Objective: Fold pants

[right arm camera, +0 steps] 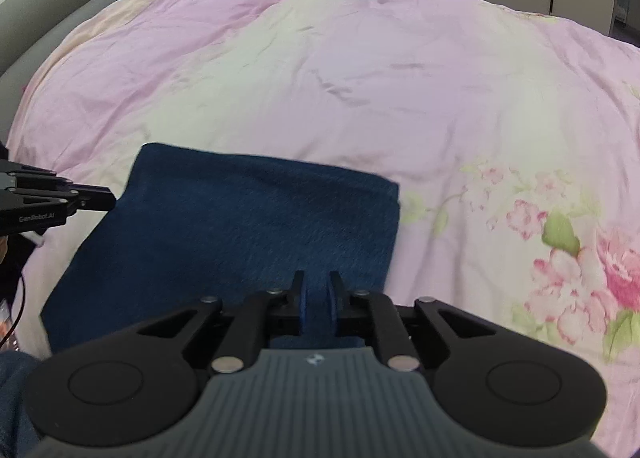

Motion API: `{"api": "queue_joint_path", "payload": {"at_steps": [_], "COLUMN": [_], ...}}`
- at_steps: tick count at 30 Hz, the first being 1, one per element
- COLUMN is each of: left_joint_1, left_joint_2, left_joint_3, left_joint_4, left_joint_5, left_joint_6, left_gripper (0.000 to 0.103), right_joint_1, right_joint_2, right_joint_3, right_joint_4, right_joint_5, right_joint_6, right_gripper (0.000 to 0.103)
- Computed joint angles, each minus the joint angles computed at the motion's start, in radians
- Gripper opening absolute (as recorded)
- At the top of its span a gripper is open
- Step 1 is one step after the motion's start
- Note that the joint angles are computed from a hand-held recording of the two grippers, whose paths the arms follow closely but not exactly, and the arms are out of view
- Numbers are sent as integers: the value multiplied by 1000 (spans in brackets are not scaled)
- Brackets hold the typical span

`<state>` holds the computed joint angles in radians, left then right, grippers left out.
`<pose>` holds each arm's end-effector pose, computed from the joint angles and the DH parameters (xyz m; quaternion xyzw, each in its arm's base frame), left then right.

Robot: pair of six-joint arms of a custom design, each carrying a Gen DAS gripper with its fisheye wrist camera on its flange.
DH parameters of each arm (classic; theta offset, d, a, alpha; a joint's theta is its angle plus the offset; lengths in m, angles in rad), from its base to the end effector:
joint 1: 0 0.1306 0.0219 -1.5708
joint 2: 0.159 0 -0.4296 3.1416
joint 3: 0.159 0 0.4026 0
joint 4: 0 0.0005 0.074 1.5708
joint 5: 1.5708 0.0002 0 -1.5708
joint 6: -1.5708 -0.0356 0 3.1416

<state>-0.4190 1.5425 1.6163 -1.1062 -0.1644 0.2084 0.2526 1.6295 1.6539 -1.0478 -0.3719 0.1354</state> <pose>0.4910 -0.2129 0.4924 0.0793 0.9577 -0.0065 0.2765 0.5515 0.1552 0.4683 -0.2314 0.9188 0.1932 0.2548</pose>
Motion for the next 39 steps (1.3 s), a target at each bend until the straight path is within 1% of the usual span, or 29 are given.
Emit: {"api": "queue_joint_path", "payload": {"at_steps": [2, 5, 8, 10, 13, 15, 17, 18, 21, 23, 24, 25, 26, 27, 28, 29, 30, 31, 32, 33, 35, 36, 37, 38, 39], "left_joint_1": [-26, -63, -86, -83, -73, -73, -80, -85, -107, -117, -124, -134, -149, -172, -197, -223, -255, -286, -316, -348, -416, -455, -480, -507, -530], "left_joint_2": [-32, -58, -56, -41, -11, 11, 24, 20, -14, -55, -74, -94, -113, -131, -145, -155, -171, -188, -206, -224, -230, -232, -229, -230, -230], "left_joint_3": [-24, -44, -55, -55, -51, -22, 7, 14, 35, 56, 74, 92, 110, 135, 158, 179, 193, 197, 193, 188, 189, 182, 178, 168, 157], "left_joint_4": [-25, -59, -85, -107, -137, -170, -202, -207, -218, -216, -221, -224, -223, -227, -237, -251, -256, -252, -241, -236, -252, -261, -259, -263, -268], "left_joint_5": [11, 1, -25, -23, -6, -11, -29, -42, -107, -140, -158, -184, -213, -259, -308, -351, -391, -424, -451, -486, -592, -654, -699, -731, -748], "left_joint_6": [-13, -14, -25, -17, -10, 10, 22, 19, 10, 15, 27, 43, 54, 68, 87, 121, 172, 215, 249, 282, 352, 389, 412, 444, 479], "left_gripper": [4, 4, 4, 4, 4, 4, 4, 4, 10, 12, 13, 13, 13, 14, 18, 20, 23, 25, 25, 28, 39, 51, 59, 61, 67], "right_joint_1": [2, 9, 30, 47, 69, 73, 74, 71, 69, 55, 47, 41, 36, 31, 25, 22, 23, 22, 21, 25, 30, 32, 38, 41, 53], "right_joint_2": [-62, -146, -227, -268, -297, -292, -281, -271, -272, -294, -309, -326, -343, -359, -380, -399, -431, -457, -480, -507, -556, -582, -613, -645, -675], "right_joint_3": [-63, -154, -248, -300, -360, -379, -371, -358, -319, -299, -289, -273, -261, -247, -233, -226, -223, -224, -226, -227, -238, -249, -265, -282, -298], "right_joint_4": [-4, 3, 24, 31, 68, 84, 74, 63, 24, 14, 12, 13, 15, 16, 19, 28, 41, 54, 64, 70, 79, 88, 99, 110, 123], "right_joint_5": [-8, -4, 43, 73, 129, 134, 138, 140, 140, 106, 85, 73, 68, 59, 47, 39, 33, 22, 14, 11, 13, 13, 19, 20, 36], "right_joint_6": [3, -12, 5, 20, 46, 52, 52, 51, 36, 34, 36, 37, 36, 35, 28, 18, 5, -4, -14, -29, -49, -54, -63, -69, -81], "right_gripper": [7, 8, 9, 9, 7, 7, 7, 7, 9, 21, 35, 42, 43, 45, 52, 57, 65, 69, 70, 74, 80, 84, 88, 89, 93]}}
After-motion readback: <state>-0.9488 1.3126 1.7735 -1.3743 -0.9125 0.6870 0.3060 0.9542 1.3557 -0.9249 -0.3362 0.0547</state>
